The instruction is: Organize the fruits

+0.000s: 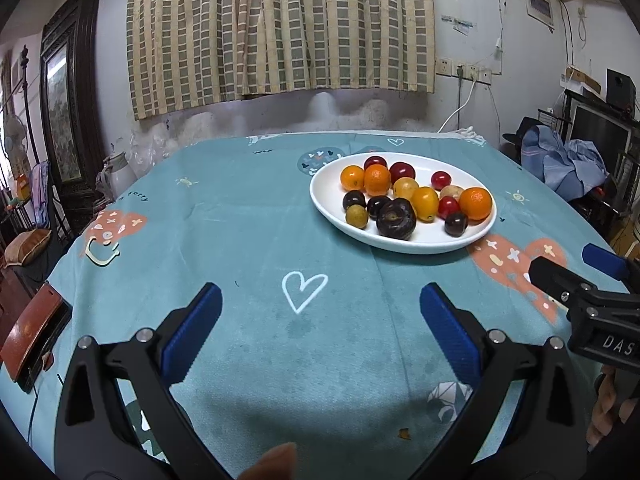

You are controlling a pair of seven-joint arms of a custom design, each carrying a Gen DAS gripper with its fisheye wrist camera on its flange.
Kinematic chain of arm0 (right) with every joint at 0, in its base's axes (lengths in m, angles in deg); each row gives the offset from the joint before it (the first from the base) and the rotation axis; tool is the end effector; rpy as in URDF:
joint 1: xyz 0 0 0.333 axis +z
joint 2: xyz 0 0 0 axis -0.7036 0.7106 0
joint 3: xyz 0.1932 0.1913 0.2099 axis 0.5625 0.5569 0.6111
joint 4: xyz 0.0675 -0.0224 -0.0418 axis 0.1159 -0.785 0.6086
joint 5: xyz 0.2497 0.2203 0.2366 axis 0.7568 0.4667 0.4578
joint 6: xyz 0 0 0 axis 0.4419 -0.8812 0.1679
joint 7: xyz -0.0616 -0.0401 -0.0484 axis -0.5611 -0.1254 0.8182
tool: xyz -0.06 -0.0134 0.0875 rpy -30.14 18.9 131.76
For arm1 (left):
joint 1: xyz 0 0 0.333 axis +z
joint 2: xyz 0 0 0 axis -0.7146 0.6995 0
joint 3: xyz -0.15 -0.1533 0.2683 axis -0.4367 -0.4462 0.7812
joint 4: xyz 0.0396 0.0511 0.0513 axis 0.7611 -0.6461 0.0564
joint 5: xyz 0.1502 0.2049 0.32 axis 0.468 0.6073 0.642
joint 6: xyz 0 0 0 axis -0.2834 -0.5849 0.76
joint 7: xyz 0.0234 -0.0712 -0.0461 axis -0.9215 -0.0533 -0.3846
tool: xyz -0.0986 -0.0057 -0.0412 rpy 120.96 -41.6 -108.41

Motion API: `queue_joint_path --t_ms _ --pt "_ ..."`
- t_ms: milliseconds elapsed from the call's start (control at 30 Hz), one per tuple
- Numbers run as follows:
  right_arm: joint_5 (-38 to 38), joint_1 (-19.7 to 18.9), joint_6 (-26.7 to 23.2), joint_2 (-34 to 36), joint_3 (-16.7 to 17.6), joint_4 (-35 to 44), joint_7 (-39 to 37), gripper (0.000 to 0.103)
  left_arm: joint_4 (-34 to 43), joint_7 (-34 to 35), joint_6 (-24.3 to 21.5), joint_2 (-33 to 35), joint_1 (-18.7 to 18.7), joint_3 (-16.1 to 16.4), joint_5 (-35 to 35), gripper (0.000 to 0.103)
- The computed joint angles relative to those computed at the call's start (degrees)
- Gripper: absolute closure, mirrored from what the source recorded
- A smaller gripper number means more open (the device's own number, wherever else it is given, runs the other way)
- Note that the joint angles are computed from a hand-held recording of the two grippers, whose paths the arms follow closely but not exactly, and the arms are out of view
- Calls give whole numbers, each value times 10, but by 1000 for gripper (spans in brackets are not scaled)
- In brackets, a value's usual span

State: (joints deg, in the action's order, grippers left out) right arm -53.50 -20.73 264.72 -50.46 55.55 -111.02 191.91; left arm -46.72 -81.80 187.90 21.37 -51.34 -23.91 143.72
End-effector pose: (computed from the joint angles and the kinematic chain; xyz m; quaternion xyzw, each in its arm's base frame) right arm 0.5027 0.3185 0.4932 -0.7394 0.5051 -0.1938 0.4008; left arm 0.4447 -0.2186 0.4995 -0.7155 0.5122 -0.2528 0.4023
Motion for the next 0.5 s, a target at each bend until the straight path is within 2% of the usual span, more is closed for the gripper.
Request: queue_joint_path --t_ms 267,400,500 --pt "69 -3 -6 2 15 0 -68 1 -3 -2 17 -1 2 3 -1 2" --pt "59 4 -8 2 9 1 -63 1 -2 4 20 -1 2 1 -1 2" --pt "95 0 -7 2 18 -1 -93 1 -1 4 18 0 2 0 -1 2"
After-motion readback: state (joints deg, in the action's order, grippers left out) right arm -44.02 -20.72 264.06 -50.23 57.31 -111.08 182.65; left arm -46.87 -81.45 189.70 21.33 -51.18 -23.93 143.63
